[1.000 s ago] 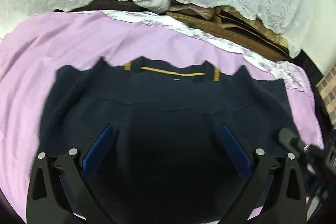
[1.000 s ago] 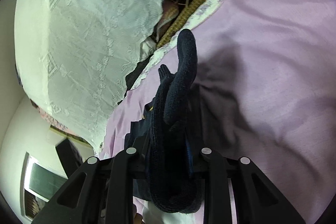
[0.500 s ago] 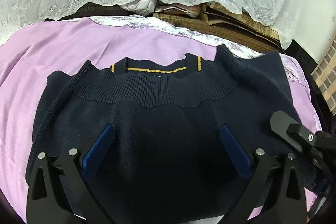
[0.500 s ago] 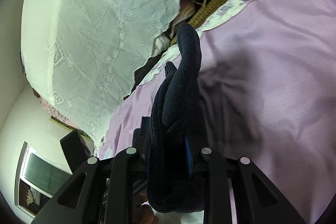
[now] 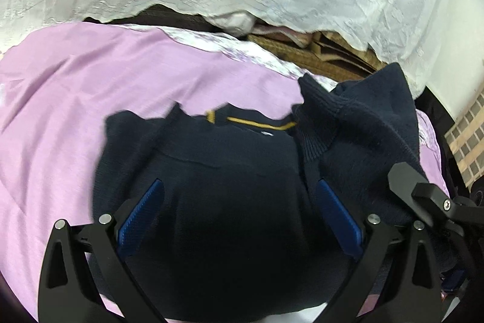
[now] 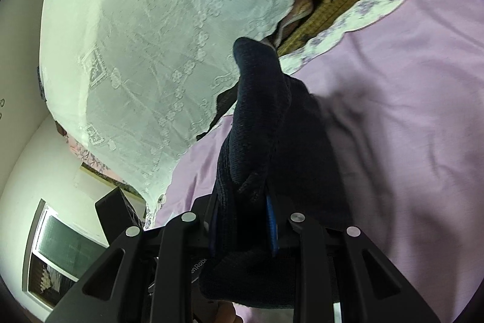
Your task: Fold small clothes
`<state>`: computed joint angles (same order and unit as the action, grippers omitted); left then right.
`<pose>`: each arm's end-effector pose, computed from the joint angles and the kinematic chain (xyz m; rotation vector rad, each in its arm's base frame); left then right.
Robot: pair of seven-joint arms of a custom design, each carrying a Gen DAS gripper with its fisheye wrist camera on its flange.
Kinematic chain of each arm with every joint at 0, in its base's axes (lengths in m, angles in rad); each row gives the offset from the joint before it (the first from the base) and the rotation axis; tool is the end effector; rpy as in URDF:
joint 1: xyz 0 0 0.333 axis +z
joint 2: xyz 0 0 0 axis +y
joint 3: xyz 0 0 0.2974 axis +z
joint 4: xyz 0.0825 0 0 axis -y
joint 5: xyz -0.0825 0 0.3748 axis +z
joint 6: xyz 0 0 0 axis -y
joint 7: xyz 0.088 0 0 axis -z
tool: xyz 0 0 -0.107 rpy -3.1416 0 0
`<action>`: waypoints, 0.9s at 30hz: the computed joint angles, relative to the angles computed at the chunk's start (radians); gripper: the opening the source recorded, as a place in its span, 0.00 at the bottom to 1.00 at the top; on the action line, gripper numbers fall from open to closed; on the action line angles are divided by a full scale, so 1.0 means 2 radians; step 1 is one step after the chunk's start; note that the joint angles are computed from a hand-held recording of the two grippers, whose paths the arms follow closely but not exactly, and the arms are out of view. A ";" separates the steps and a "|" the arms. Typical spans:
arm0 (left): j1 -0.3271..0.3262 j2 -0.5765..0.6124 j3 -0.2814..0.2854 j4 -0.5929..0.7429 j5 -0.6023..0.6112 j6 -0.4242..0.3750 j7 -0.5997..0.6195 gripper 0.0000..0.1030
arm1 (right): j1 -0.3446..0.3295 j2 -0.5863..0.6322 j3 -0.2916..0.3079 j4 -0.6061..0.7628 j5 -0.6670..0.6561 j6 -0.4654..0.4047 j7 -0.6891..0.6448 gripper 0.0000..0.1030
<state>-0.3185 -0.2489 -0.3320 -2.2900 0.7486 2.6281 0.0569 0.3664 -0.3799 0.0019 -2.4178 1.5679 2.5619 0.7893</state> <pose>0.3913 -0.3283 0.4907 -2.0484 1.5282 -0.9110 0.4356 0.1521 0.4827 -1.3561 1.4326 0.3189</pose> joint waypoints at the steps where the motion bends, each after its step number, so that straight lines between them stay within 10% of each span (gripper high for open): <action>1: 0.000 -0.007 0.003 -0.006 -0.001 -0.001 0.002 0.95 | 0.002 0.001 0.002 0.002 0.002 0.001 0.001 0.25; 9: 0.014 -0.064 0.015 -0.057 -0.008 0.005 0.025 0.77 | 0.029 0.032 0.031 0.033 0.005 0.016 0.004 0.40; 17: 0.023 -0.090 0.054 -0.128 -0.055 0.110 0.035 0.76 | 0.052 0.053 0.039 0.049 0.007 0.025 0.009 0.43; 27: 0.061 -0.130 0.038 -0.157 -0.062 0.117 0.026 0.76 | 0.062 0.073 0.051 0.075 0.034 0.022 -0.003 0.47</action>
<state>-0.1973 -0.5090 -0.2558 -2.6040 0.6250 2.8627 0.1095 0.4912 -0.2334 0.1029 -2.2674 1.6358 2.6067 0.7833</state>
